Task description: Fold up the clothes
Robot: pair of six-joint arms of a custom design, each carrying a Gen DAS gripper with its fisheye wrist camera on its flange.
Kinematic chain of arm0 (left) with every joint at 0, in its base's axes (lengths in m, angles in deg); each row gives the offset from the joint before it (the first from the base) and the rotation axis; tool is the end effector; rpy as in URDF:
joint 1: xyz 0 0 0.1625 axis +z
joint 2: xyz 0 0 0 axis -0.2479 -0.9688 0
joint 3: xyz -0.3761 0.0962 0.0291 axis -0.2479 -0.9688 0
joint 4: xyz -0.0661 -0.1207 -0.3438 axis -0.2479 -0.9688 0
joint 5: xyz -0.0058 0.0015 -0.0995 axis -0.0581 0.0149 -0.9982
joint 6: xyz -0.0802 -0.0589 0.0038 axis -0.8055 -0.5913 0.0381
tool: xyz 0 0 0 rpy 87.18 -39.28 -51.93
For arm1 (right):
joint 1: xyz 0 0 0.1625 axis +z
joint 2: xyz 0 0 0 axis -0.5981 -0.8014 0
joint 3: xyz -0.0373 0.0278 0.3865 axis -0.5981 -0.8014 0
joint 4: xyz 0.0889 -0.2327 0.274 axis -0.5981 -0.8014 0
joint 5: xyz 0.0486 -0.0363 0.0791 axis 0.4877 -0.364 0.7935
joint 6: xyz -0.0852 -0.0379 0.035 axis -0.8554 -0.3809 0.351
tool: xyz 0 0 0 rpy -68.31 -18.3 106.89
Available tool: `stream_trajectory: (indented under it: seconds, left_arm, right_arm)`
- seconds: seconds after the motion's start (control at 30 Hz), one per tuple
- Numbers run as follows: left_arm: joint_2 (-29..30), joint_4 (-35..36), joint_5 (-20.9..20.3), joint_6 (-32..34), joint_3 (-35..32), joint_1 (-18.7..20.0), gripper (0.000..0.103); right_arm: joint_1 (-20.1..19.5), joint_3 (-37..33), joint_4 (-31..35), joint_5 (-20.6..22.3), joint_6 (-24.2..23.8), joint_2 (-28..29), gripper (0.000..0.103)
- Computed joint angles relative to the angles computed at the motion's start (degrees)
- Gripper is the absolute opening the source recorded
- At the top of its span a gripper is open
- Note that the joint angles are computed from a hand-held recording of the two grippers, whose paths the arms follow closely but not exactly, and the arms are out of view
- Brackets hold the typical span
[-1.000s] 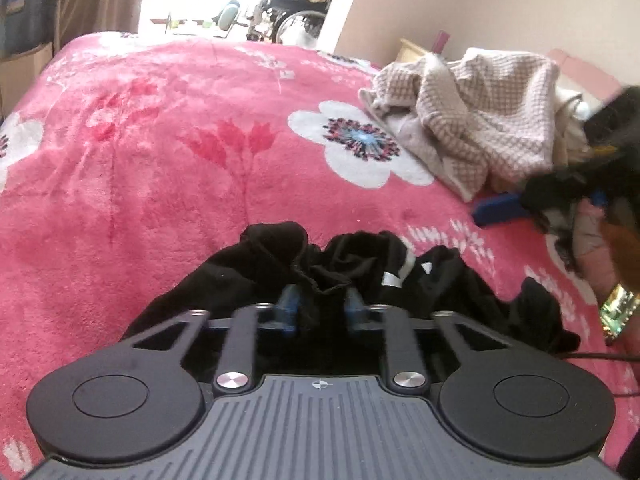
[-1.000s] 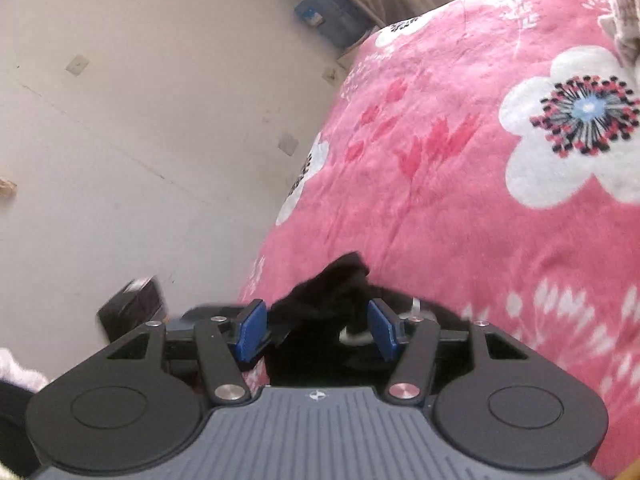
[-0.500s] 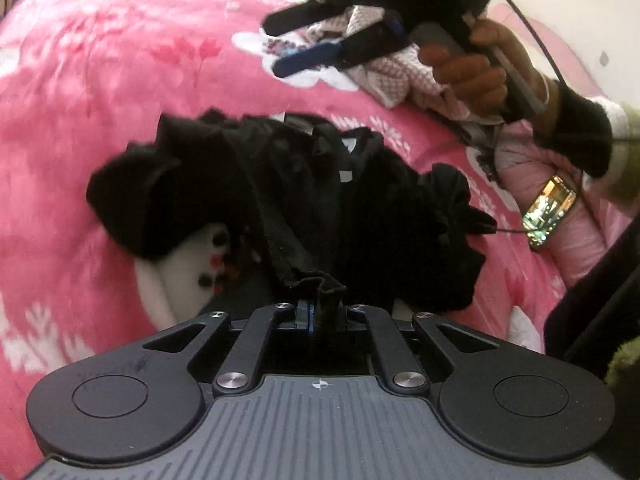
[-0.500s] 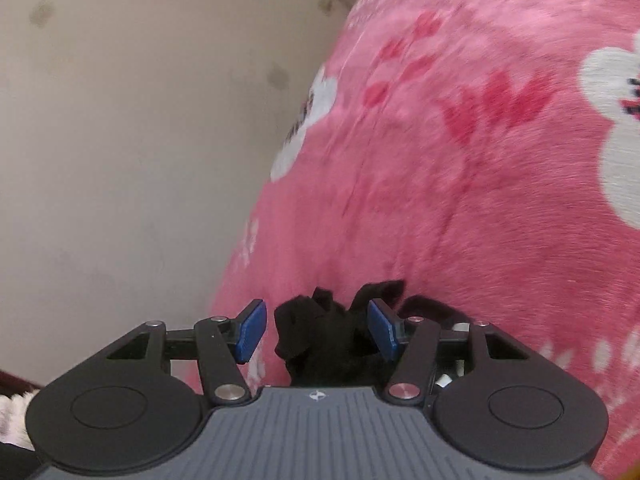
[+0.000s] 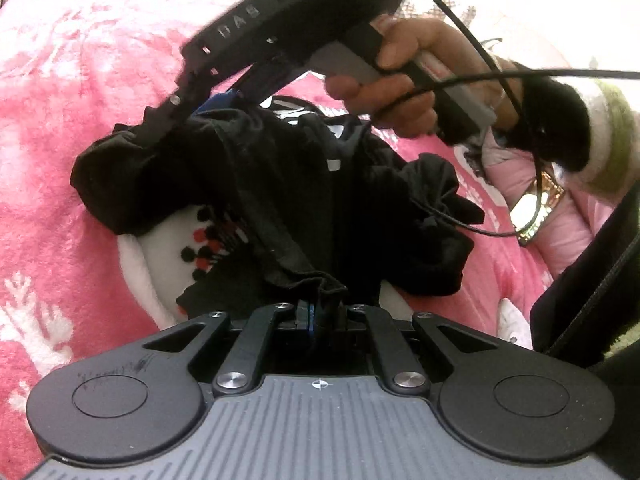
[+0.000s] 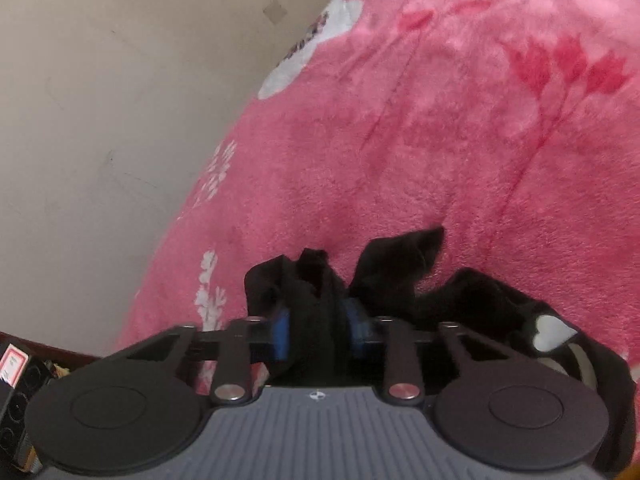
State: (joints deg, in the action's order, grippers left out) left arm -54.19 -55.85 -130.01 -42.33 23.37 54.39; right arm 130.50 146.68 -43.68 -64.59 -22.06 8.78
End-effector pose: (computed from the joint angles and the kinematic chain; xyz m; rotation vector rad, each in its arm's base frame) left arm -0.3045 -0.4286 0.1172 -1.3137 -2.8425 -0.0042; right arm 0.1511 -0.5239 0.3080 0.3063 -2.9164 0.3910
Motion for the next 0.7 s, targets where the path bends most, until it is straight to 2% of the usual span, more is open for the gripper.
stream_trajectory:
  seconds: [0.07, 0.23, 0.37, 0.57, 0.7]
  left_arm:
    - [0.05, 0.78, 0.73, -0.16, -0.17, -0.12, 0.004]
    - [-0.18, 1.13, 3.69, -0.95, -0.66, -0.91, 0.004]
    - [-0.26, -0.19, 6.80, -2.37, -1.24, -1.84, 0.004]
    - [1.95, -4.02, 10.02, 0.71, -4.54, -3.24, 0.004]
    - [6.15, -9.45, 9.13, 4.53, -9.40, -3.59, 0.004]
  right_arm:
    - [0.03, 2.25, -3.68, 0.66, 0.15, -1.84, 0.014]
    - [-0.17, 7.59, -13.34, 2.49, 0.43, -7.26, 0.013]
    - [-0.64, 9.42, -18.67, 4.01, 2.19, -10.08, 0.013]
    - [0.37, 12.63, -31.43, 1.68, 1.53, -14.43, 0.012]
    - [1.43, 14.96, -39.86, -1.67, 1.25, -19.71, 0.012]
